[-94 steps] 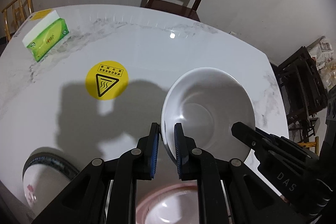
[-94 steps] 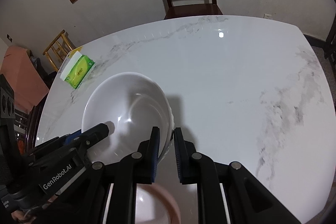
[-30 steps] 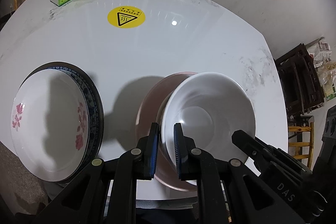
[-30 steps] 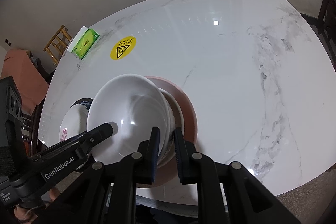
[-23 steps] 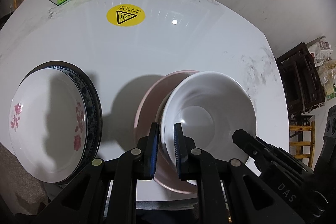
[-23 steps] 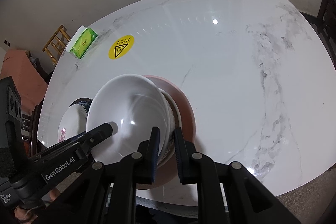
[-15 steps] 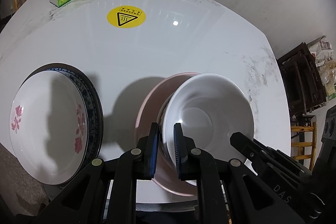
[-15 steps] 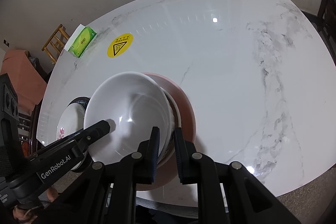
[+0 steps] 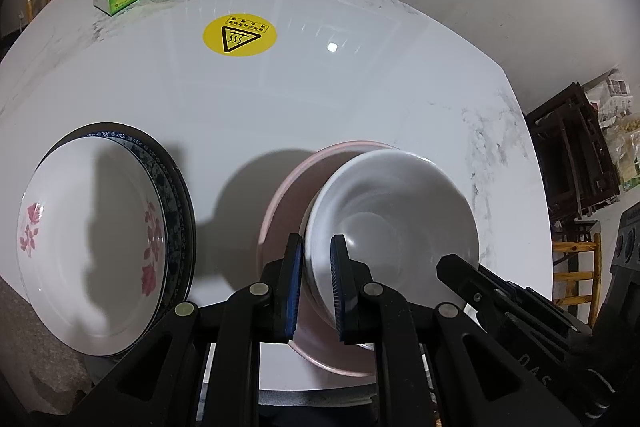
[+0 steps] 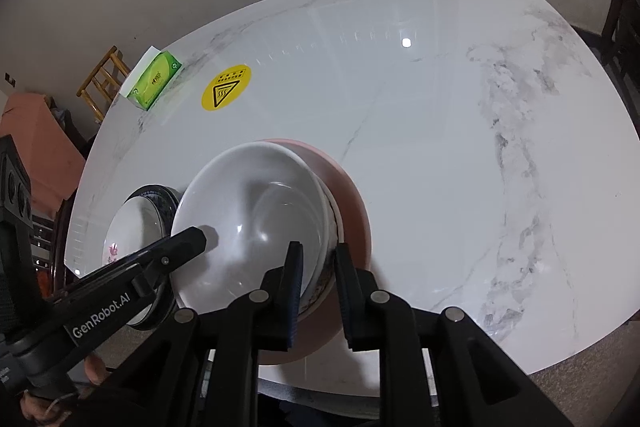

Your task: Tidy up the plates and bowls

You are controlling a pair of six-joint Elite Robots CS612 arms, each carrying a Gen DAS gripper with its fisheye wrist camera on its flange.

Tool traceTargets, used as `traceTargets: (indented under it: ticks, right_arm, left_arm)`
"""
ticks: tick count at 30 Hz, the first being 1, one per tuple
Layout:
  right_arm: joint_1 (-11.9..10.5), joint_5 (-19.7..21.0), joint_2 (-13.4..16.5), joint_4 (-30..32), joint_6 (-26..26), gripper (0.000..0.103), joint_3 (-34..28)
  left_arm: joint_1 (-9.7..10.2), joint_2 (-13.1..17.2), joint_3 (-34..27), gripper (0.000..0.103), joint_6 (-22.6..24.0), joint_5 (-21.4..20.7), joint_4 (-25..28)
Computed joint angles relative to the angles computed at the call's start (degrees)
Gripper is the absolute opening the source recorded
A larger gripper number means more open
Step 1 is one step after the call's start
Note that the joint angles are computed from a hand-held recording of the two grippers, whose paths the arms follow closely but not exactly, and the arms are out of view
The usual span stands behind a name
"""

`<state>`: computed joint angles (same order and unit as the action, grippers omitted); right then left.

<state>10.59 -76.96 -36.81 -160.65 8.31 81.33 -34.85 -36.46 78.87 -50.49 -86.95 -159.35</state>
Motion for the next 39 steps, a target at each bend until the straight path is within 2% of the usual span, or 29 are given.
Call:
traceTargets:
  ticks: [12, 15, 19, 22, 32, 39]
  right_arm:
    - [-0.25, 0.7, -0.03, -0.62, 0.19, 0.019, 0.35]
    - [-0.28, 1.1, -0.02, -0.6, 0.06, 0.023, 0.36]
    - [-0.11, 1.3, -0.08, -1.04, -0.35, 0.03, 0.5]
    - [0.2, 0.21, -0.26, -2.19, -0.9, 0.035, 0.83]
    - [0.29, -0.36, -1.08, -6.91, 0.3, 0.035, 2.69]
    - [0.24, -0.14, -2.15, -10.02, 0.79, 0.035, 4.72]
  left_arm:
    - [0.22, 0.07, 0.53, 0.01, -0.08, -0.54, -1.94]
    - [0.28, 0.09, 0.84, 0.011, -0.12, -0.8, -2.91]
    - [0.34, 0.01, 1.45, 0.015, 0.02, -0.99, -4.35]
    - [0.25, -0.17, 1.91, 0.022, 0.09, -0.59, -5.21]
    - [0.16, -1.48, 5.05, 0.036, -1.13, 1.72, -10.02]
    - [0.53, -2.33, 7.61, 0.036, -3.77, 2.2, -12.53]
